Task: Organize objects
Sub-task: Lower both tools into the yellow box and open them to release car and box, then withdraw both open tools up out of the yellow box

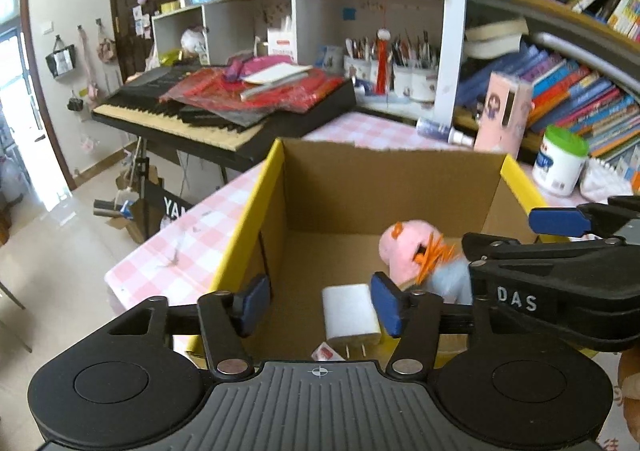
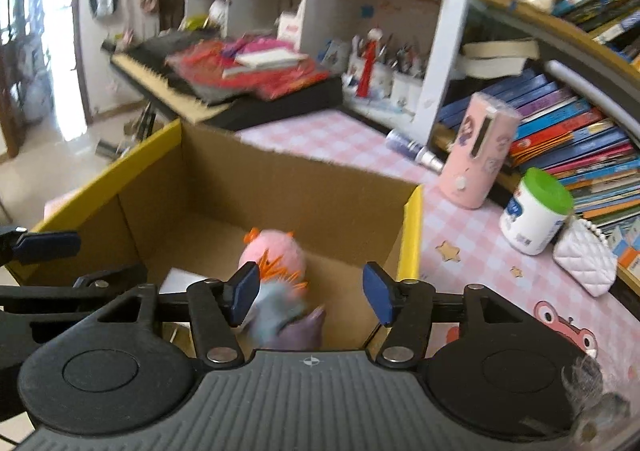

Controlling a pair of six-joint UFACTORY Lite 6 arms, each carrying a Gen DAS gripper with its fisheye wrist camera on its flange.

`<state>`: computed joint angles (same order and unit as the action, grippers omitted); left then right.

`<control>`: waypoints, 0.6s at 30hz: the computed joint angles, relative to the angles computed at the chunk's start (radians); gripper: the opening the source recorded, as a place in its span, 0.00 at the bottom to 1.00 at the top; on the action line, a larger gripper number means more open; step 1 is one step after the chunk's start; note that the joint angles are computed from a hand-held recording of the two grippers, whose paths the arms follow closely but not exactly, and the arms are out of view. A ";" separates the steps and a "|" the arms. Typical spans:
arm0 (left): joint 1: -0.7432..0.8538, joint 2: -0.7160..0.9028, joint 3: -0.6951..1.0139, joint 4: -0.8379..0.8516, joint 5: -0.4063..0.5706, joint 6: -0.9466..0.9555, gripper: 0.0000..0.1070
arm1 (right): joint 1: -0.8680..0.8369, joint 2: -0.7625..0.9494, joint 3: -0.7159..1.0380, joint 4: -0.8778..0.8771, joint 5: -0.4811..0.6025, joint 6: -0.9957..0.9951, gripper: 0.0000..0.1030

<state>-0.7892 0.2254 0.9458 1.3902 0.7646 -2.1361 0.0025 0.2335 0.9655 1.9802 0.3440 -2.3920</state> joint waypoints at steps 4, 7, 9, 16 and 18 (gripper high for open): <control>-0.035 -0.046 -0.037 0.022 0.047 -0.036 0.66 | -0.017 -0.085 -0.075 0.124 0.025 -0.075 0.60; -0.067 -0.092 -0.086 0.046 0.079 -0.078 0.72 | -0.032 -0.158 -0.148 0.230 0.047 -0.132 0.67; -0.090 -0.121 -0.114 0.050 0.100 -0.097 0.73 | -0.041 -0.213 -0.206 0.294 0.064 -0.173 0.71; -0.179 -0.221 -0.219 0.016 0.187 -0.151 0.77 | -0.043 -0.379 -0.374 0.452 0.078 -0.288 0.77; -0.205 -0.253 -0.253 -0.003 0.204 -0.163 0.77 | -0.040 -0.428 -0.420 0.476 0.074 -0.304 0.79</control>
<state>-0.9943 -0.0271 0.6923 1.3873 0.9684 -2.2994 -0.0373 -0.1949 0.5458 2.4567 0.4185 -2.6964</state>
